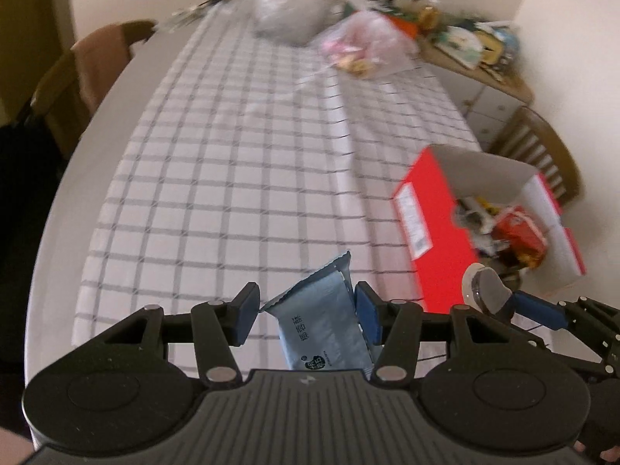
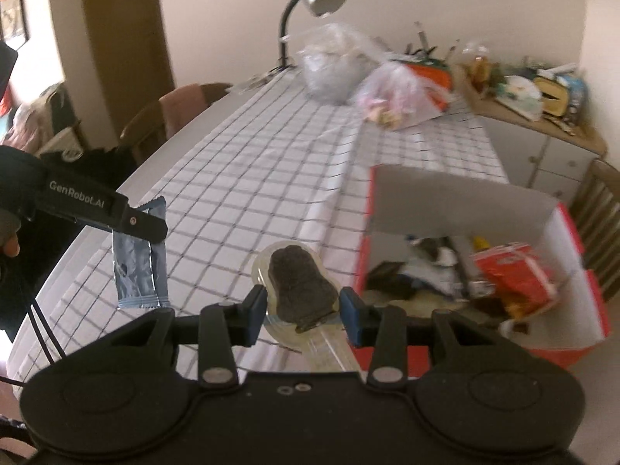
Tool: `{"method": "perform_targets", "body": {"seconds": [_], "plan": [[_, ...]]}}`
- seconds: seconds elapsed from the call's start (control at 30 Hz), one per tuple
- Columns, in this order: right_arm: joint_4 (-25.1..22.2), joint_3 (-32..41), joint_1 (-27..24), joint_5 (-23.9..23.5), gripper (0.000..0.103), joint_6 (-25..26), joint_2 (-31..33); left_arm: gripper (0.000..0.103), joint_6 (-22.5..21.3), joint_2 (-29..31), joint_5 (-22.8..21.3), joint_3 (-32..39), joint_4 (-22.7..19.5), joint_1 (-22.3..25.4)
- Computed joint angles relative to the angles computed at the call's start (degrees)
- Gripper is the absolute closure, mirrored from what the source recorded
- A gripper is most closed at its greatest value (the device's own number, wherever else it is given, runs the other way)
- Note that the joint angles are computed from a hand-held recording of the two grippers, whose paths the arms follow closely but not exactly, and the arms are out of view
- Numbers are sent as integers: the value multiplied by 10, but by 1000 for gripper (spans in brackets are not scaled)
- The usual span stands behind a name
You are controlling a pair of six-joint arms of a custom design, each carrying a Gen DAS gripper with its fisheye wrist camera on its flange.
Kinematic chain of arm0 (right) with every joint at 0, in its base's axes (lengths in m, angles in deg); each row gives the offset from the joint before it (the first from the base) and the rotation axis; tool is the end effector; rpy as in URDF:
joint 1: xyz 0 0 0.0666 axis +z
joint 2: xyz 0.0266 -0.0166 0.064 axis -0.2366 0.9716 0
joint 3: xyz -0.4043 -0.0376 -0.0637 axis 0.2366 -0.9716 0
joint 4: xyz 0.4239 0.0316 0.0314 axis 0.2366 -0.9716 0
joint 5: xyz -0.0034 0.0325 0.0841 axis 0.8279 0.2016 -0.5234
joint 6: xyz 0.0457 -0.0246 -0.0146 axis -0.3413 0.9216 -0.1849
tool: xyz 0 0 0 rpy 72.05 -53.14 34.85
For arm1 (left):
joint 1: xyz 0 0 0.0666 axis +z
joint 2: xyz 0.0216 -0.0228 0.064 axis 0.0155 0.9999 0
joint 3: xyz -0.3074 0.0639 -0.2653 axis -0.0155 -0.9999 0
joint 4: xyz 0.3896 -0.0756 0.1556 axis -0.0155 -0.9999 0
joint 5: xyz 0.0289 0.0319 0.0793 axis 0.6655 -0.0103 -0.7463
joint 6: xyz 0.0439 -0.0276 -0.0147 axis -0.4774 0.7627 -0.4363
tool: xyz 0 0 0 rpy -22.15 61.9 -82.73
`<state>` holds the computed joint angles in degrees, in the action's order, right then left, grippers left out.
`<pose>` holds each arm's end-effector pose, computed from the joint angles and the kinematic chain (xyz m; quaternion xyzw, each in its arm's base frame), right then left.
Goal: Organize snacks
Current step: 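Carry the blue packet and clear lolly tray over the red box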
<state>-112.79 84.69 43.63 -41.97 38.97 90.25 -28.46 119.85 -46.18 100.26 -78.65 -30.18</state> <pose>0.2510 0.3520 0.4340 0.0018 0.9231 0.0170 0.3841 0.3636 -0.2218 0.4542 0.1253 0.9491 -0.1389 0.2534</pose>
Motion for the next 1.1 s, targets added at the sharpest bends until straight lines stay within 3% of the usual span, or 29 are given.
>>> {"method": "perform_targets", "body": {"seconds": [0.27, 0.57, 0.83, 1.1], "plan": [[-32, -39, -21, 28, 64, -21, -72, 50, -4, 46, -23, 66, 11, -73], [-54, -83, -79, 27, 64, -23, -146, 50, -3, 120, -40, 155, -9, -135], [-30, -112, -177, -1, 63, 23, -178, 50, 9, 210, -51, 248, -45, -169], [23, -138, -276, -90, 63, 76, -166, 50, 14, 280, -67, 312, -81, -186]]}}
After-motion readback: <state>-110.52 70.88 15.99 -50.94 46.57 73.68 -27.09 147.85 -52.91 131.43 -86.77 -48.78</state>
